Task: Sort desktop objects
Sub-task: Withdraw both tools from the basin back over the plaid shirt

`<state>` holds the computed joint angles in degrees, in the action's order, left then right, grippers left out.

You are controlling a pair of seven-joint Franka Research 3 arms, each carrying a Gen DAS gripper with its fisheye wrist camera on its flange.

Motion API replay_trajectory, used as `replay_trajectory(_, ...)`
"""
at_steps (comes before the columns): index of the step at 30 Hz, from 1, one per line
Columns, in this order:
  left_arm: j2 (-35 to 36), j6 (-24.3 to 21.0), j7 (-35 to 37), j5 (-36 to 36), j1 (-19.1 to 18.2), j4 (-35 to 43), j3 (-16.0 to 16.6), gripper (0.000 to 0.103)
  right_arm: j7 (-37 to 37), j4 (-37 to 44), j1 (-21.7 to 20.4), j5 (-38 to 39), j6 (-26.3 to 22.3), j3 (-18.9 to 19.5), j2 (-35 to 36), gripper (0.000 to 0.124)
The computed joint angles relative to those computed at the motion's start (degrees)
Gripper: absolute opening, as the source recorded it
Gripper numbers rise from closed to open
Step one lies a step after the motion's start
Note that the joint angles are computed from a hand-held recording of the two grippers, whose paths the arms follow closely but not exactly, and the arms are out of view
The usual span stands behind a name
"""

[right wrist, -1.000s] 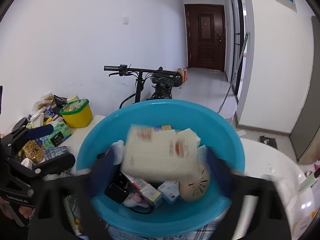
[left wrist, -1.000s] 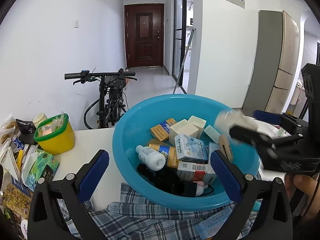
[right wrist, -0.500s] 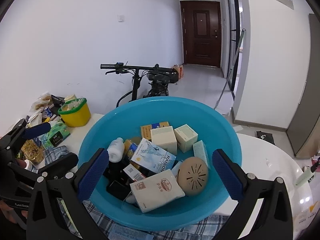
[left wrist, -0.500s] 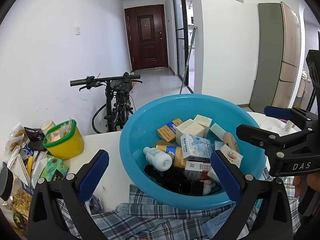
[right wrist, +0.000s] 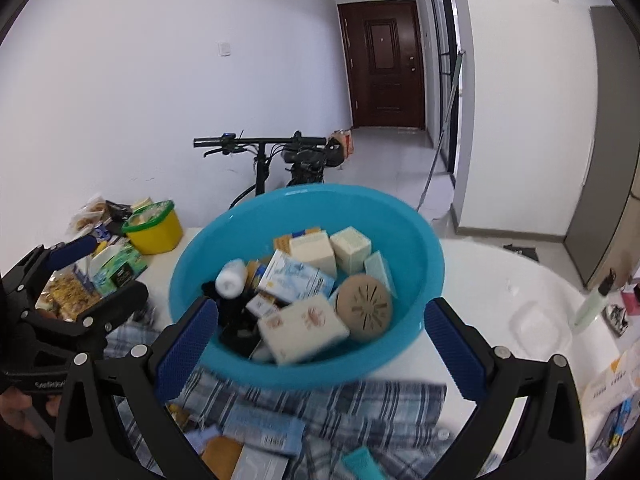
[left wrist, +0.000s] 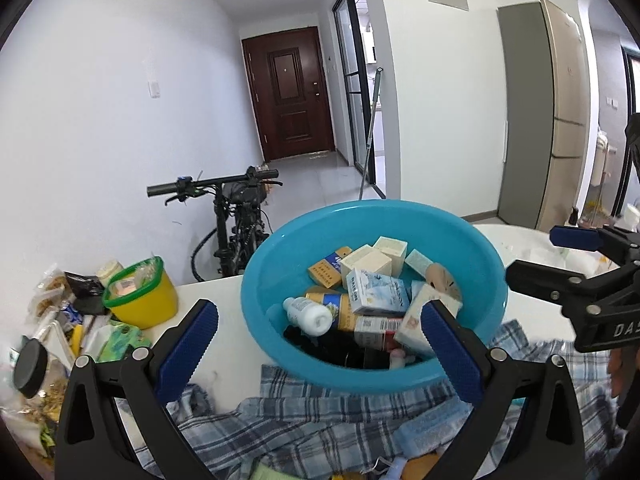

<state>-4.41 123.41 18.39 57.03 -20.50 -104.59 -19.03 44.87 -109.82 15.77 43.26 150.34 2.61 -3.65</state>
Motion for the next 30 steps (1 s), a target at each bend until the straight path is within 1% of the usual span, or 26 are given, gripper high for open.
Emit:
replay_trajectory(3,-2.0,-0.5,-0.9,-1.3,-0.5,-2.0,-0.5,0.103,0.8,-3.4,-0.2,-1.9,0.7,-0.2,-2.7,0.103)
replay_trajectory(5,-3.4,-0.5,-1.8,-2.2,-0.5,-3.4,-0.9,0.103,-0.2,-5.6,0.1,-0.9,0.2,-0.8,-4.7,0.103)
replay_trajectory(8,-5.5,-1.7,-3.0,-4.0,-0.8,-5.3,-2.1,0.103,-2.2,-9.1,0.7,0.9,-0.7,-1.6,-8.3,0.103)
replay_trajectory(12,-7.9,-4.8,-4.1,-4.6,-1.5,-7.4,-4.2,0.103,-1.7,-14.4,1.3,-0.6,0.3,-1.7,-13.0,0.103)
replay_trajectory(17,-10.7,-6.5,-6.1,-5.8,-2.3,-9.9,-5.9,0.103,-1.0,-20.0,2.4,-2.6,0.7,-2.3,-18.3,0.103)
replay_trajectory(21,-13.1,-6.7,-8.2,-7.1,-2.7,-12.6,-6.8,0.103,-1.1,-24.0,3.5,-3.1,0.8,-3.2,-21.8,0.103)
replay_trajectory(25,-14.3,-7.2,-9.9,-8.8,-3.2,-15.2,-7.6,0.103,-1.6,-27.5,4.2,-2.6,0.5,-4.0,-23.5,0.103)
replay_trajectory(28,-15.0,-5.7,-11.6,-10.2,-3.7,-17.6,-7.7,0.103,-0.8,-30.6,3.8,-3.9,0.5,-3.7,-24.5,0.103)
replay_trajectory(30,-15.2,-4.7,-12.7,-11.0,-4.1,-19.1,-7.9,0.103,0.1,-32.6,3.4,-5.3,1.5,-2.9,-24.9,0.103)
